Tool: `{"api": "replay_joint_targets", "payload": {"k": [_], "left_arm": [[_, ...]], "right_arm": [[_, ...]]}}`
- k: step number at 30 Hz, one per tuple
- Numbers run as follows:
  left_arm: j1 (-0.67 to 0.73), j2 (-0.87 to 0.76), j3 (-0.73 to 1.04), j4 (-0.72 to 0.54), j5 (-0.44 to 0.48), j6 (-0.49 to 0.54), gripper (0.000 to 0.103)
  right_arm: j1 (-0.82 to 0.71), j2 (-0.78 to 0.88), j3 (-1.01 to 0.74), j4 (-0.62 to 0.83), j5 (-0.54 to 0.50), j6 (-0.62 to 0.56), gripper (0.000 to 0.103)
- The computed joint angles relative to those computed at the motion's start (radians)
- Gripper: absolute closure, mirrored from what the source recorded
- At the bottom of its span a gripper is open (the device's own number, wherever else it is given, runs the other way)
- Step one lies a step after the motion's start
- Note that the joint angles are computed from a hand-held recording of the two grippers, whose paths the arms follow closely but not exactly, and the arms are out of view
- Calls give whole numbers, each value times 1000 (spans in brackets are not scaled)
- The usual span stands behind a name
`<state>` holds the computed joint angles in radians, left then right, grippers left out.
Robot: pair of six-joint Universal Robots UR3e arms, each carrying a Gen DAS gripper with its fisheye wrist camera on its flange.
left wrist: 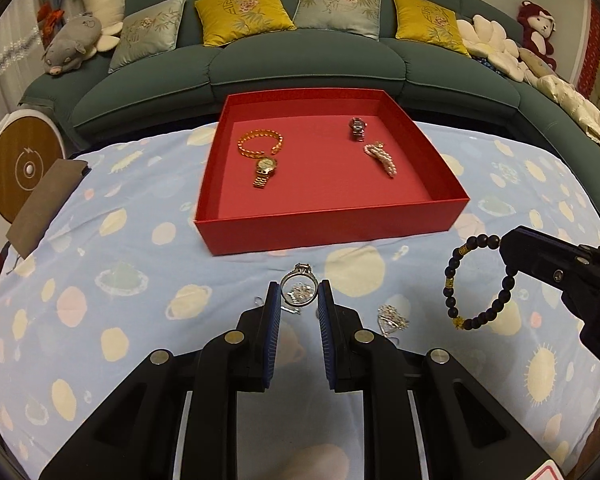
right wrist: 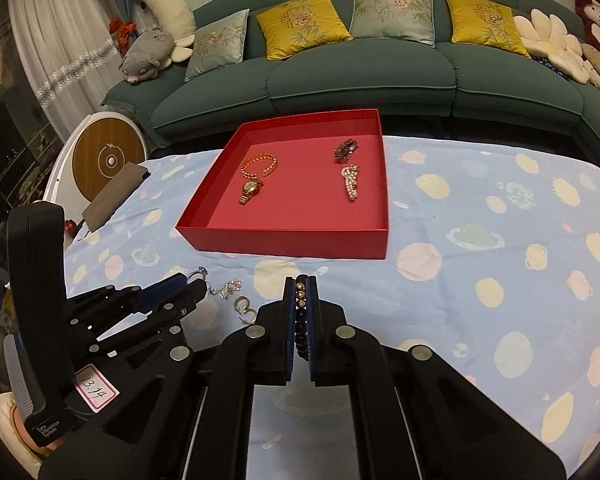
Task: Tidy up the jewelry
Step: 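Carry the ring and beaded bracelet into the red box and open both grippers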
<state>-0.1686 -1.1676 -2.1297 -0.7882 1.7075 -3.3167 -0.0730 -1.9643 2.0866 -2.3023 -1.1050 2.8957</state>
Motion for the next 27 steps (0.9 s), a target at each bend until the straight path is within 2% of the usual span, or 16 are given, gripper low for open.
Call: {"api": "replay_joint_targets", "payload": {"k": [9, 14, 20, 27], "left_arm": [[186, 72, 18, -54, -108, 134, 87], [290, 42, 117, -80, -187, 187, 87], [329, -120, 263, -35, -224, 201, 87], [311, -364, 408, 34, -253, 152, 87]], "right_arm": [[153, 183, -135, -111, -77, 132, 99], [206, 291, -281, -139, -123, 165, 99], [219, 472, -494, -126, -162, 163, 99], [226, 709, -712, -117, -159, 219, 99]]}}
